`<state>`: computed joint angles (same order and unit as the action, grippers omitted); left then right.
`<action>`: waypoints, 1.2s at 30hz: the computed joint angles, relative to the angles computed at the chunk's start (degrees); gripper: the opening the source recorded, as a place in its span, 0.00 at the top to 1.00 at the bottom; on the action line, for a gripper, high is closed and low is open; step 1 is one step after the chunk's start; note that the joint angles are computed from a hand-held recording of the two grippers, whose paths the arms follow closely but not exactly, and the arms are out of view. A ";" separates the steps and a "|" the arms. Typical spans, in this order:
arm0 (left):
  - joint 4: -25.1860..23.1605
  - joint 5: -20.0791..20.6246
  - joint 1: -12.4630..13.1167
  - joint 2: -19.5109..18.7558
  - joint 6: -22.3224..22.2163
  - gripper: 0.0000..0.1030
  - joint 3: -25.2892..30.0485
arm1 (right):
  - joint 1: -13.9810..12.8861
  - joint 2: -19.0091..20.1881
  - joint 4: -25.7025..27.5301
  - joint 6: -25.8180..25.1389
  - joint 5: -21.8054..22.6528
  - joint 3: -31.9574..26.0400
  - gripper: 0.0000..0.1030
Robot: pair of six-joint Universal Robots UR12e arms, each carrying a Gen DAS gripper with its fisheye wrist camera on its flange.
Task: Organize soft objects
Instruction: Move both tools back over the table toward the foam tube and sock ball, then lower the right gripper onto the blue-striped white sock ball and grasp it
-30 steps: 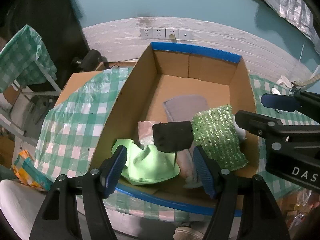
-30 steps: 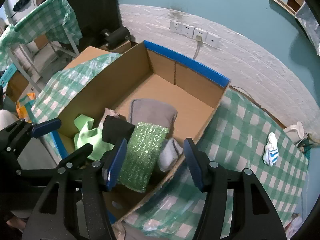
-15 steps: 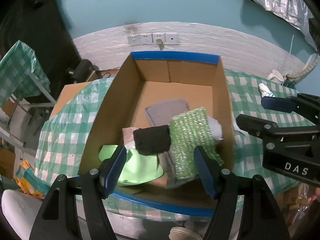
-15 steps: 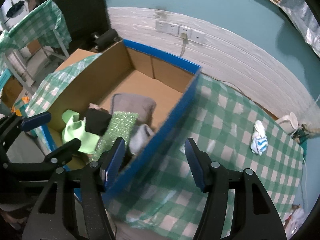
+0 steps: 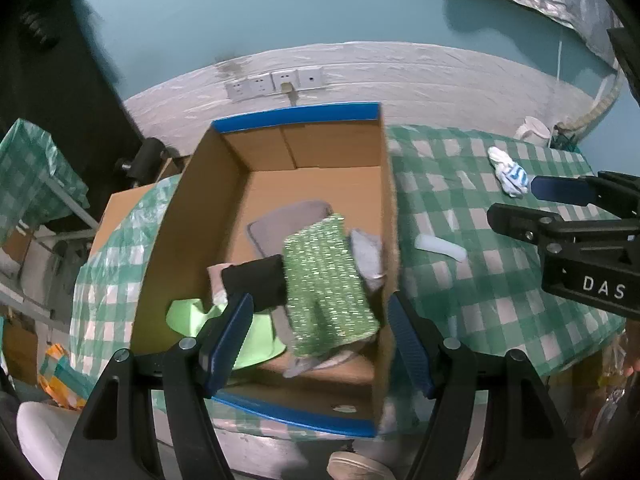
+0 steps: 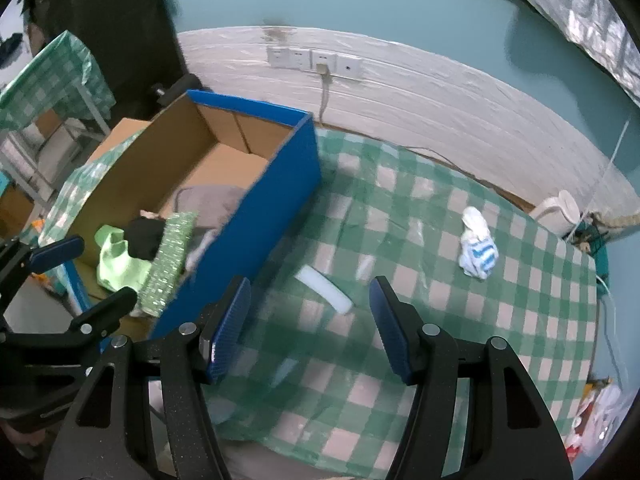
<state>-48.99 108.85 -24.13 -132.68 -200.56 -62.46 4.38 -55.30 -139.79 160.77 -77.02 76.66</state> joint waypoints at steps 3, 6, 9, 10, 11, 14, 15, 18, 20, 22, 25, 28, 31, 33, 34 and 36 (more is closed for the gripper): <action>-0.65 -0.22 -0.46 -0.75 0.72 0.31 1.34 | -0.64 -0.20 -0.47 0.05 0.21 0.65 0.40; -1.36 -0.57 -0.95 -1.63 1.26 0.31 2.83 | -1.51 -0.32 -0.78 0.19 0.87 1.25 0.40; -2.44 -1.11 -1.36 -2.53 1.62 0.30 4.29 | -2.23 -0.31 -0.77 0.58 1.37 1.55 0.40; -3.02 -1.33 -1.52 -2.95 1.72 0.30 4.94 | -2.54 -0.32 -0.86 0.88 1.51 1.71 0.40; -3.55 -1.53 -1.63 -3.34 1.83 0.30 5.52 | -2.75 -0.34 -0.85 1.04 1.64 1.79 0.40; -5.13 -2.10 -2.09 -4.54 2.21 0.30 7.37 | -3.38 -0.42 -1.04 1.61 2.05 2.07 0.40; -5.61 -2.28 -2.21 -4.93 2.30 0.30 7.98 | -3.57 -0.43 -1.13 1.70 2.18 2.14 0.40; -7.12 -3.18 -2.46 -6.18 2.22 0.30 9.98 | -4.18 -0.44 -1.36 1.91 2.16 2.31 0.40; -8.35 -3.96 -2.53 -7.04 1.77 0.30 11.44 | -4.60 -0.36 -1.34 2.21 2.13 2.36 0.40; -9.64 -4.78 -2.58 -7.98 1.25 0.30 13.01 | -5.07 -0.18 -1.12 2.63 2.29 2.29 0.40; -11.48 -5.21 -2.70 -9.39 0.58 0.30 15.39 | -5.57 0.09 -1.01 2.96 2.21 2.14 0.40; -14.15 -5.96 -2.79 -11.22 -0.46 0.30 18.56 | -6.09 0.42 -1.02 3.30 2.17 1.90 0.40; -16.50 -6.45 -2.86 -12.96 -1.32 0.30 21.55 | -6.53 0.91 -0.77 3.92 2.02 1.42 0.40; -18.16 -6.32 -2.95 -14.18 -1.93 0.30 23.68 | -6.76 1.16 -0.63 4.26 1.90 1.15 0.40; -19.18 -6.30 -2.98 -14.92 -2.41 0.30 24.96 | -6.93 1.40 -0.32 4.42 1.90 0.86 0.40; -21.11 -6.63 -2.94 -16.27 -3.31 0.30 27.38 | -7.12 1.70 -0.06 4.57 1.95 0.53 0.40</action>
